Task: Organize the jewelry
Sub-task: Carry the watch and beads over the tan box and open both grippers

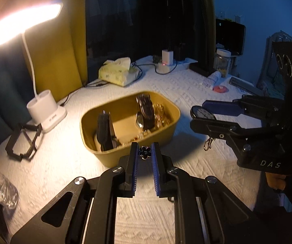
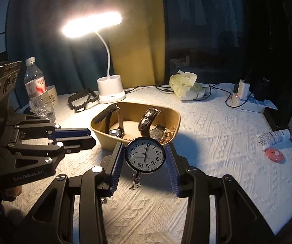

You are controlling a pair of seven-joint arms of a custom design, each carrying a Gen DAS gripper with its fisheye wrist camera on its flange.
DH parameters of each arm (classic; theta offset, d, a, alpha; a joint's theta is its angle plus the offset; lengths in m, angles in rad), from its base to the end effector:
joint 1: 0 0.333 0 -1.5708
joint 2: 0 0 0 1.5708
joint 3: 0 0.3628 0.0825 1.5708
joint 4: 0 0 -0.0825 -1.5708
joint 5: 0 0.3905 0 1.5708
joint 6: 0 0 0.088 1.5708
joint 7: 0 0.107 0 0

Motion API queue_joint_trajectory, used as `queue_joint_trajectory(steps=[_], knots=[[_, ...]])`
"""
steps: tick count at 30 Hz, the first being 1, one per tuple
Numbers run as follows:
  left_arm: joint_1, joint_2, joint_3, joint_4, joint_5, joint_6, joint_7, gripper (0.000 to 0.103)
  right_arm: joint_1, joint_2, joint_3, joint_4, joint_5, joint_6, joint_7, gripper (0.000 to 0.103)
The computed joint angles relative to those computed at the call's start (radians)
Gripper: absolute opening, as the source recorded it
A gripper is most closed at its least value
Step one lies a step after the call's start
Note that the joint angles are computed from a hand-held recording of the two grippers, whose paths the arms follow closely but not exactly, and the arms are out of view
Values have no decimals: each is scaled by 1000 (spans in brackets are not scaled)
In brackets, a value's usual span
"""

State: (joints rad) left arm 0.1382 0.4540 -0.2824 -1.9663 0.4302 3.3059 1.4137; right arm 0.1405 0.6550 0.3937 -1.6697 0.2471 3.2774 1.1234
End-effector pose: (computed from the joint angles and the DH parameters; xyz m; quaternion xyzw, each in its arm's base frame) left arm 0.6748 -0.1158 0.3939 -0.5122 0.7392 -0.3447 0.2691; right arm 0.7006 0.3016 0.3921 -0.7593 0.4420 -0.2161 0.4260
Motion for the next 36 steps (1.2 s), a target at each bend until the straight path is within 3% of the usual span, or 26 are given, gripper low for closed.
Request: queue_joint_trajectory(steps=[8,15,22,28,34,36], knots=[[-44,51,43,82,-3,31,-16,15,19,16,-36,37,13,-8,24,41],[-31,109,27,178,1,9,-12,15,43,49,-66,117,15,-25,20,41],[-99,142,127,242,-43,46,-49,15,63,107,-73,228,24,-66,1,41],[-97,179,158,306,-55,12,-63,15,70,170,-43,341,24,-97,-61,41],[-29,219,83,351,-48,-40,-46,15,110,254,-43,502,47,-162,-111,41],[15,234,29,360,-49,-53,-31,15,133,283,-60,561,58,-188,-121,41]])
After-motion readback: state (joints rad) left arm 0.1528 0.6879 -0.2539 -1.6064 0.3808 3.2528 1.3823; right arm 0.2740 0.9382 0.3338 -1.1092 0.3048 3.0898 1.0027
